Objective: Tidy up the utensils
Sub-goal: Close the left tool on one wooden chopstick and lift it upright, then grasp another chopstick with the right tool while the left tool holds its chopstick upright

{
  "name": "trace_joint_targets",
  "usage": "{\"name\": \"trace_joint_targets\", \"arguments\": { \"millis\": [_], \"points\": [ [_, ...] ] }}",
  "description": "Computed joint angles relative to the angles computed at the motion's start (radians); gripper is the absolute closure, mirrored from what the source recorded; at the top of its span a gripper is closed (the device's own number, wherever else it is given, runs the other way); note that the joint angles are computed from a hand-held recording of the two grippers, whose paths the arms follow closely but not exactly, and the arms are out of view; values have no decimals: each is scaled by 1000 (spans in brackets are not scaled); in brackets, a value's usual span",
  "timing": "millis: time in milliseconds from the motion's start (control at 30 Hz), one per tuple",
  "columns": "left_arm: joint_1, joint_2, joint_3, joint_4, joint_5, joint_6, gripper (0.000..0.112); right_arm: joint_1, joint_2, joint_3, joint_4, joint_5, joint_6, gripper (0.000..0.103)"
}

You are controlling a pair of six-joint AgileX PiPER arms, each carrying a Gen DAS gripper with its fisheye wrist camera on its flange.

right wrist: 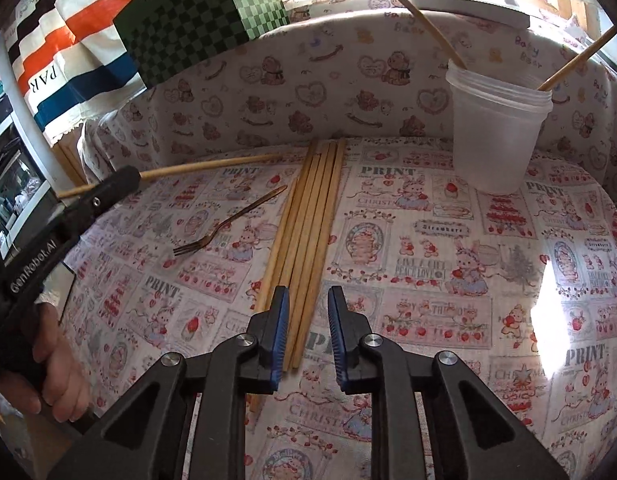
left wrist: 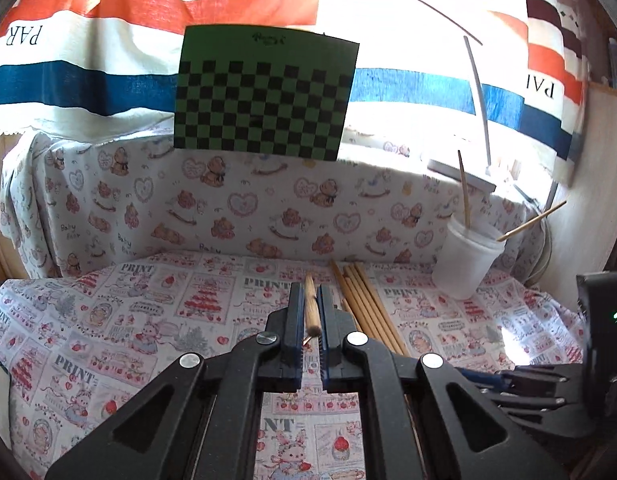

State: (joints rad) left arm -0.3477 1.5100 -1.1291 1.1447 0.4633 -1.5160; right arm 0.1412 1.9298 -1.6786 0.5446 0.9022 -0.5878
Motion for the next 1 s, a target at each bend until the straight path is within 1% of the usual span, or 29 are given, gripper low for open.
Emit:
{"name": "trace_joint_targets", "arguments": {
  "millis": [67, 100, 133, 267, 333, 367, 400, 467, 500, 600, 700, 800, 833, 900, 933, 967, 1000],
  "points": [
    [-18, -36, 38, 131, 12, -141, 107, 10, 4, -4, -30, 6, 27, 88],
    [-23, -52, 54, 185, 12, -202, 107, 7, 9, -11, -32, 16, 38, 91],
    [-27, -68, 69, 228, 9, -252, 107, 4, 13, -16, -29, 26, 44, 92],
    [-17, -103, 95, 294, -19, -330, 107, 8, 33, -38, -61, 42, 67, 92],
    [-22, -103, 94, 297, -9, -329, 107, 4, 55, -65, -44, 84, 60, 92],
    [-24, -99, 92, 294, -5, -324, 107, 6, 51, -59, -40, 81, 54, 92],
    [-28, -96, 90, 298, 2, -325, 107, 12, 43, -48, -48, 67, 51, 92],
    [-39, -91, 91, 316, 19, -338, 107, 31, 6, 6, -78, -2, 55, 92],
    [-47, -89, 90, 324, 34, -343, 107, 35, -6, 23, -77, -23, 46, 92],
    [-93, -78, 89, 359, 130, -371, 107, 42, 8, 10, -85, 3, 46, 92],
    [-115, -74, 95, 393, 179, -394, 107, 47, 2, 20, -110, -25, 81, 92],
    [-102, -84, 102, 401, 162, -414, 107, 51, 8, 18, -121, -35, 89, 92],
    [-99, -87, 105, 406, 158, -424, 107, 63, -4, 38, -145, -62, 92, 92],
    [-95, -89, 108, 414, 146, -427, 107, 111, -36, 102, -234, -156, 115, 92],
    [-97, -87, 107, 417, 149, -425, 107, 122, -44, 117, -245, -174, 100, 92],
    [-105, -85, 107, 422, 160, -422, 107, 119, -40, 108, -215, -151, 78, 92],
    [-112, -82, 104, 423, 169, -414, 107, 100, -30, 88, -156, -110, 43, 92]
  ]
}}
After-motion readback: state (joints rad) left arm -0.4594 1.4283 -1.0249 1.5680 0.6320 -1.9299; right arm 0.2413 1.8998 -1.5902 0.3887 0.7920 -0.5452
